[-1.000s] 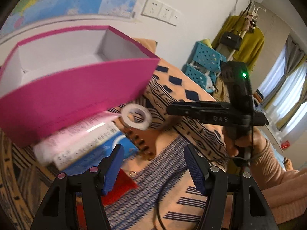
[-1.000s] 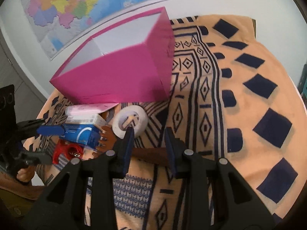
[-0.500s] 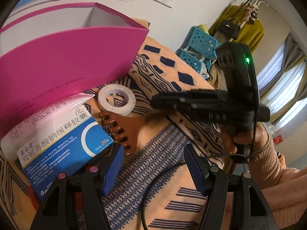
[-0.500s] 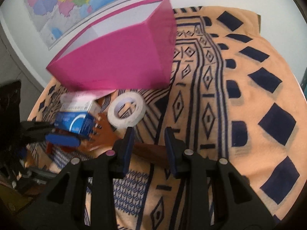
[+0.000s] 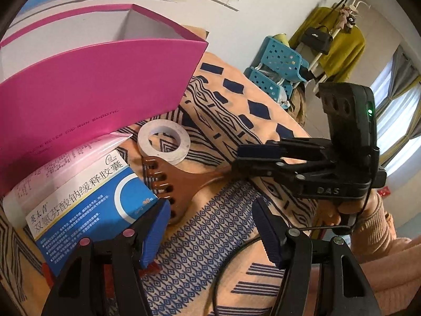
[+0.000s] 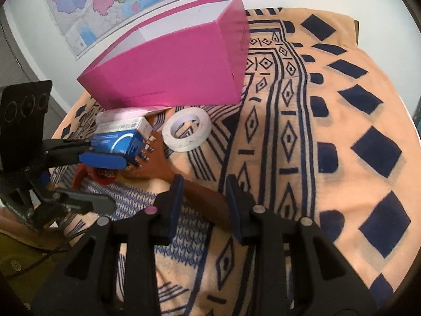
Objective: Organize rigid objects
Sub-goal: 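Close the right gripper on the handle of the brown wooden comb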
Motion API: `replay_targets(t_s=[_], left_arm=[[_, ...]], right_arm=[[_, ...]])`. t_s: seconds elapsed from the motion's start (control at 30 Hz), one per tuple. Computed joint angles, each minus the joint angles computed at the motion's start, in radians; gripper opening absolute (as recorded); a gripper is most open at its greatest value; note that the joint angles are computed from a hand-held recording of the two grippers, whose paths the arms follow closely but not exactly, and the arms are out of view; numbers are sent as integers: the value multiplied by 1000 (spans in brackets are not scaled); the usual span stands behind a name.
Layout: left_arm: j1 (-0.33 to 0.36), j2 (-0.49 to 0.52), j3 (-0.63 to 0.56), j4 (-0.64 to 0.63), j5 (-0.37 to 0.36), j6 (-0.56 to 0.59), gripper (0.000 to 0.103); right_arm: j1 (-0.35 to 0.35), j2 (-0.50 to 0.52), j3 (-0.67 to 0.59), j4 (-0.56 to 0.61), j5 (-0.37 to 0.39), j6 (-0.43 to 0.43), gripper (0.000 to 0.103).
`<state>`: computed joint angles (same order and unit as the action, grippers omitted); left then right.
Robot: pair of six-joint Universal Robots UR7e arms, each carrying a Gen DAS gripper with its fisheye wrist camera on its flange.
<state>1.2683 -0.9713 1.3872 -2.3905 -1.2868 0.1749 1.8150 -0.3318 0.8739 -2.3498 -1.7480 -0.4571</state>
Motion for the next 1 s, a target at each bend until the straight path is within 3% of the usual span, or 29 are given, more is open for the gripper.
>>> replay_targets(t_s=[0.07, 0.4, 0.57, 0.67, 0.8, 1.0], left_arm=[[1, 2, -5, 4, -8, -1, 66], [0, -9, 5, 1, -5, -7, 66], [2, -20, 11, -8, -10, -14, 66], [1, -25, 16, -14, -7, -12, 66], [1, -29, 21, -17, -10, -10, 66], [0, -30, 21, -7, -26, -1, 66]], right_arm=[[2, -2, 7, 2, -10, -16, 49], [49, 64, -50, 62, -81, -204, 50], [70, 103, -94, 73, -126, -324, 35], [70, 110, -109, 85, -128, -354, 27], [66, 94, -90, 84, -119, -342, 17], [27, 40, -54, 83, 3, -188, 16]])
